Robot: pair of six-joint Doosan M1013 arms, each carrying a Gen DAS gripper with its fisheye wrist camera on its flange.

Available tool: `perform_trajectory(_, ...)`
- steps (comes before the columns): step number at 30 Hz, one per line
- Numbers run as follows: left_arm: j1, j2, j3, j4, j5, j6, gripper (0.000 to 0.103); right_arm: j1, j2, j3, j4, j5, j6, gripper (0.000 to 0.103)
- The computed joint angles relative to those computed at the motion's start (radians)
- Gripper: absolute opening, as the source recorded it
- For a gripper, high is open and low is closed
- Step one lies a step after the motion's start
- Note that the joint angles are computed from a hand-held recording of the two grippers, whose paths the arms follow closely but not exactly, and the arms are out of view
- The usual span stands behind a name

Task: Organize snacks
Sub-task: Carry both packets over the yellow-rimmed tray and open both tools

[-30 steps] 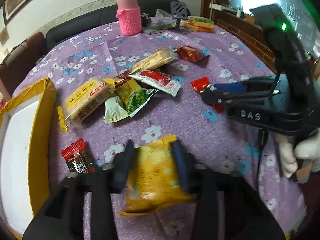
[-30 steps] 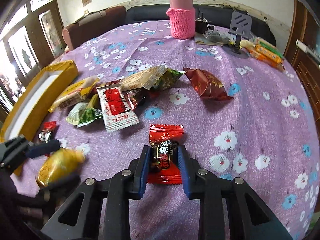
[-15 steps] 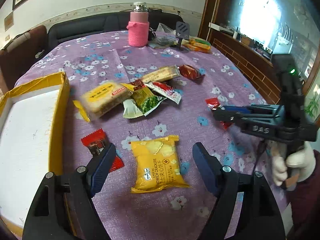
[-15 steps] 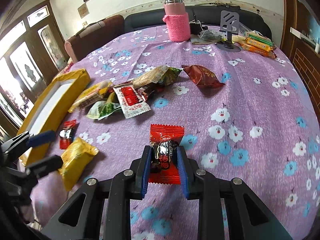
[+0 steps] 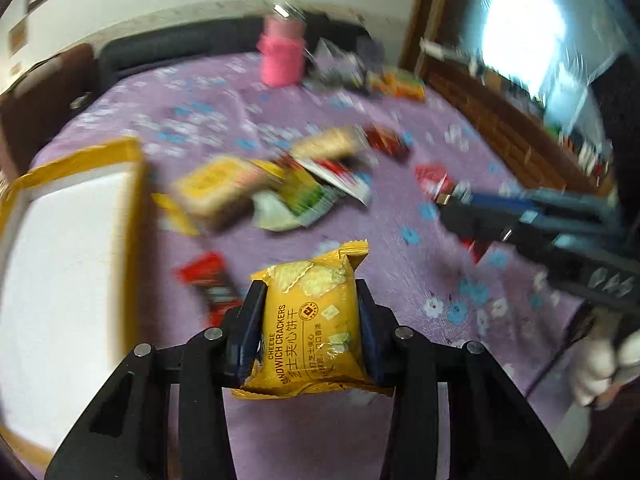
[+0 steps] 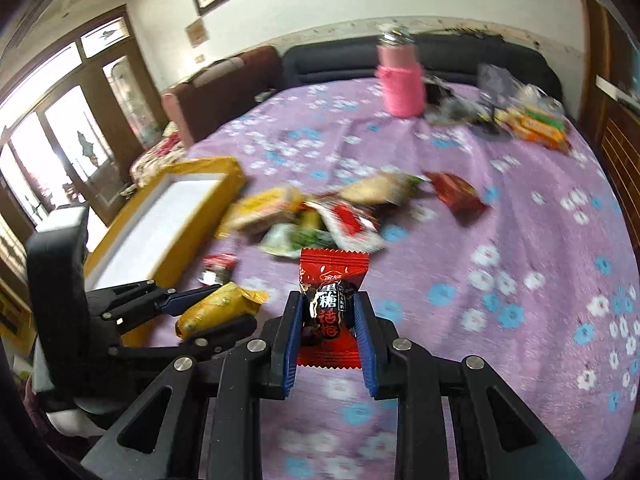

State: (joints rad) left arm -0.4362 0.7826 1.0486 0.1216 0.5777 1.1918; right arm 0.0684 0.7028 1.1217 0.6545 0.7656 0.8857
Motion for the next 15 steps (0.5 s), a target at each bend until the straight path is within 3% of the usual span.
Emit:
perform_trajectory(3,0.023,-0.075,0.099,0.215,-0.040,-0.242,0.040,0.033,0.004,-0.026,0.059,0.050,-0.066,0.026)
perform_trajectory(6,0.053,-0.115,0.158,0.438,0.020,-0.480,0.041,0.074,0.031,-0.081,0.106,0.139,-0.106,0.026)
perform_trajectory(10,0.088,-0.133,0.213,0.509,0.074,-0.600,0.041,0.141,0.083,-0.161,0.088,0.213,-0.095,0.026)
perform_trajectory(15,0.124,-0.117,0.221,0.448,0.104,-0.611,0.041,0.209,0.152,-0.250,-0.008,0.268,-0.025,0.025)
